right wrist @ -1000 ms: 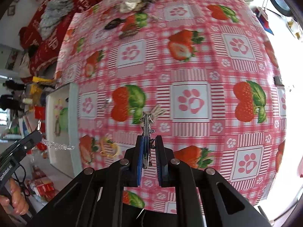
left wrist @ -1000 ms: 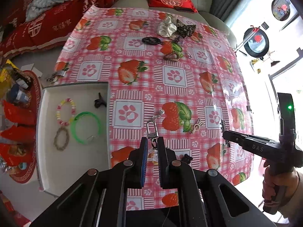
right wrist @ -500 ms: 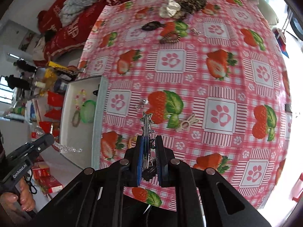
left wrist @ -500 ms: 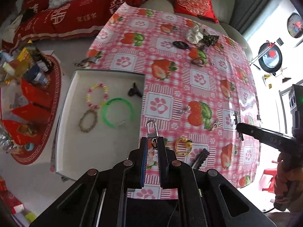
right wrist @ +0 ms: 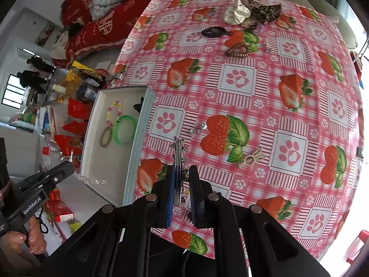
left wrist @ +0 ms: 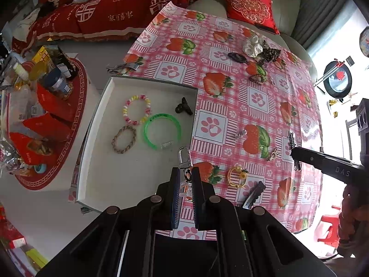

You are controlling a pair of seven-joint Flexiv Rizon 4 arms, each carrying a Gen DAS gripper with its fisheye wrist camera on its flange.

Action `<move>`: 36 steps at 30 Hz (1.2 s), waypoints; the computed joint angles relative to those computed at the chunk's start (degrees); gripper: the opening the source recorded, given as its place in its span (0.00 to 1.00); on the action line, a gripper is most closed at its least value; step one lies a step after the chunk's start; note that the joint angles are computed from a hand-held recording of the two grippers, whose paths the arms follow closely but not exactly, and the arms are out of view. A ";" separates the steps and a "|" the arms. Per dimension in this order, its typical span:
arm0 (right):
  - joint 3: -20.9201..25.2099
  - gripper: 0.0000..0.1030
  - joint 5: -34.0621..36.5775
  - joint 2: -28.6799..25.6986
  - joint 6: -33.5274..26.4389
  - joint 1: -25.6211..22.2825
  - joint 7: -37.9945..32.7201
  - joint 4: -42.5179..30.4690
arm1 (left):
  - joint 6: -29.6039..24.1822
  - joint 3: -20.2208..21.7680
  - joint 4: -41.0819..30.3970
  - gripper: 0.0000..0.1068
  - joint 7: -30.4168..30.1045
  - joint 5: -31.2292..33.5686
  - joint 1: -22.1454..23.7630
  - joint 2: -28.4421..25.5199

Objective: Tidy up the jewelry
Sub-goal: 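Release the crystal chain bracelet in the tray with the left tool while the right tool drops the comb clip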

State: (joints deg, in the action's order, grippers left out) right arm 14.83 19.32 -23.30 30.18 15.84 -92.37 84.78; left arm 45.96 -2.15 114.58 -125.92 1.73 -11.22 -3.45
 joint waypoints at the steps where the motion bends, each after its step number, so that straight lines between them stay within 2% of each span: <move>1: 0.09 0.13 0.03 -0.14 -0.09 0.08 -0.16 -0.30 | -0.06 0.04 0.05 0.15 -0.08 0.07 0.01 0.11; 25: 0.70 0.13 0.61 -0.48 -0.94 1.15 -1.98 -2.17 | -0.23 0.28 1.06 0.15 -0.19 0.60 0.86 1.36; 36: 1.03 0.13 1.02 -0.59 -1.15 1.73 -2.79 -2.54 | 0.29 0.60 3.68 0.15 -2.66 1.92 1.37 3.70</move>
State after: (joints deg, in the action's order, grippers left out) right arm 15.87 20.34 -23.89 29.03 17.56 -95.16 82.24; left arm 46.24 -1.55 118.26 -128.58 3.65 -9.85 0.26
